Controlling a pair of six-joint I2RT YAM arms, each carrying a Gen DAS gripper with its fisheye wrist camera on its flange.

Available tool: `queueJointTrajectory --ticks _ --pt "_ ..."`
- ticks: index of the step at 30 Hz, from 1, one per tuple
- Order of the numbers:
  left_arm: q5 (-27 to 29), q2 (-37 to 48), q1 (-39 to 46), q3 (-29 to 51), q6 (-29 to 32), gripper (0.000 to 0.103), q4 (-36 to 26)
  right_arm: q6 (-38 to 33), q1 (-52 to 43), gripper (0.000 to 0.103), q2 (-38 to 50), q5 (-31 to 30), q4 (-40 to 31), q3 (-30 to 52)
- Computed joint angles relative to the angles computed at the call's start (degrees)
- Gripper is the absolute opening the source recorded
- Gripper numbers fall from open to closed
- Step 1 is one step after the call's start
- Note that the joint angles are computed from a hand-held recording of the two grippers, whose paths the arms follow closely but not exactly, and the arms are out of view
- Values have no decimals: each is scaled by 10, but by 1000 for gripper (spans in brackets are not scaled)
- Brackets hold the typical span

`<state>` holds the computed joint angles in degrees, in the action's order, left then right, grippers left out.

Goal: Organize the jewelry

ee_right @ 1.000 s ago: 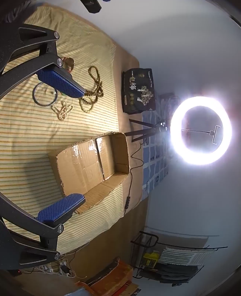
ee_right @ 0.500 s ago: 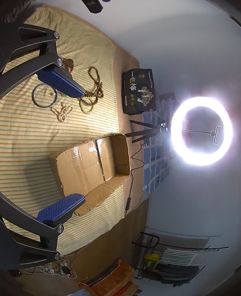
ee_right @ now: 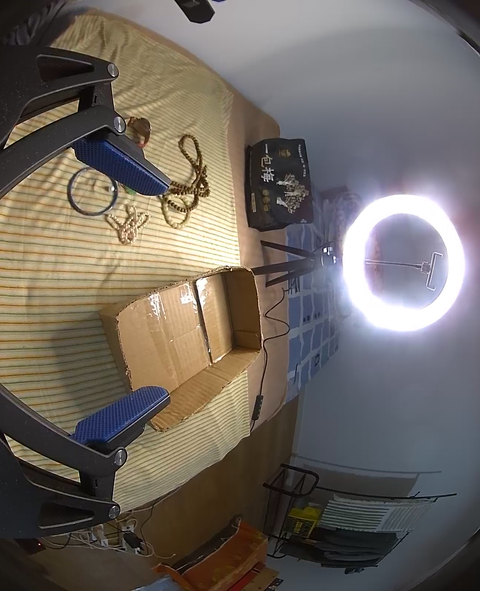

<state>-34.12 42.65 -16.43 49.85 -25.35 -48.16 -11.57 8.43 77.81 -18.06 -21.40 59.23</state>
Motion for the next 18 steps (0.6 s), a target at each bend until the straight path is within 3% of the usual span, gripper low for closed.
queueJointTrajectory --ticks 18 --pt "0 -4 5 -1 6 103 -1 -4 1 103 -2 -1 -2 -4"
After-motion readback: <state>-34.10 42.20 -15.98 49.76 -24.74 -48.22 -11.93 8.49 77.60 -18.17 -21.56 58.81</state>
